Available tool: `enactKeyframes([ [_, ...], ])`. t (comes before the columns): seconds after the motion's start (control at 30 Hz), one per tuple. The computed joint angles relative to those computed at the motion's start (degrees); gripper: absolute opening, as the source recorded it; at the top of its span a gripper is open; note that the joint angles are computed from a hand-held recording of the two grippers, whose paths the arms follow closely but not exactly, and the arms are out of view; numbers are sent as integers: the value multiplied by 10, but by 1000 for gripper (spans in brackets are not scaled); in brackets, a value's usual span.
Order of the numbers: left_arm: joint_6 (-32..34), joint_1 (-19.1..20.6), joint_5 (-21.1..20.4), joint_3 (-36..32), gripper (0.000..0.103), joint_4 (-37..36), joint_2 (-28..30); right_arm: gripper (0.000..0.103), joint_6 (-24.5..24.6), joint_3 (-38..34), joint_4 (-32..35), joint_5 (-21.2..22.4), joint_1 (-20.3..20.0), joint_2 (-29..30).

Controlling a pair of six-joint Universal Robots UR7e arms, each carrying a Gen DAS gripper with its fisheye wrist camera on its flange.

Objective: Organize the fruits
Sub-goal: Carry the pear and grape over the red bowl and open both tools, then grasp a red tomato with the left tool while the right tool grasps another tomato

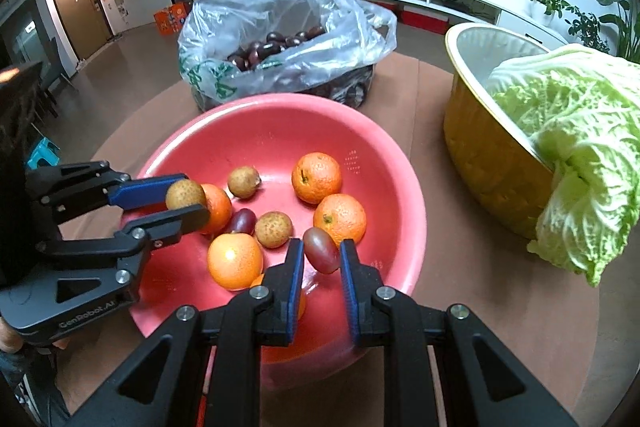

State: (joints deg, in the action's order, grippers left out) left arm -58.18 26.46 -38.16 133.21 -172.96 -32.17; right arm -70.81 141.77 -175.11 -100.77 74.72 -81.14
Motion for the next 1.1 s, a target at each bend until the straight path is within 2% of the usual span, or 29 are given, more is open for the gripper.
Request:
enactKeyframes([
  [0.27,-14,-1,4,2,27,7,-4,22,-3,1,-7,-4,-1,2],
  [0.43,-13,-2,2,3,27,4,-5,32,-15,7,-10,-3,1,0],
  [0.63,-15,-4,1,5,28,1,-5,32,-32,16,-30,-7,3,-3],
  [0.73,-16,-7,0,8,31,-6,-5,33,-43,23,-28,-3,-2,-19],
  [0.77,-16,-9,0,8,37,-8,-4,33,-45,24,-17,2,-5,-31],
  [0.8,-15,-13,1,9,50,-12,-3,33,-46,25,-11,5,-7,-38],
  [0.87,-22,-22,7,12,59,-10,-4,33,-49,28,1,13,-12,-55],
  [0.97,-41,-32,7,18,61,0,-12,33,-52,34,23,26,-23,-86],
  [1.07,-82,-55,13,30,75,27,-26,33,-63,41,65,53,-46,-136],
  [1.1,-97,-65,15,36,76,33,-31,34,-65,43,81,62,-55,-153],
])
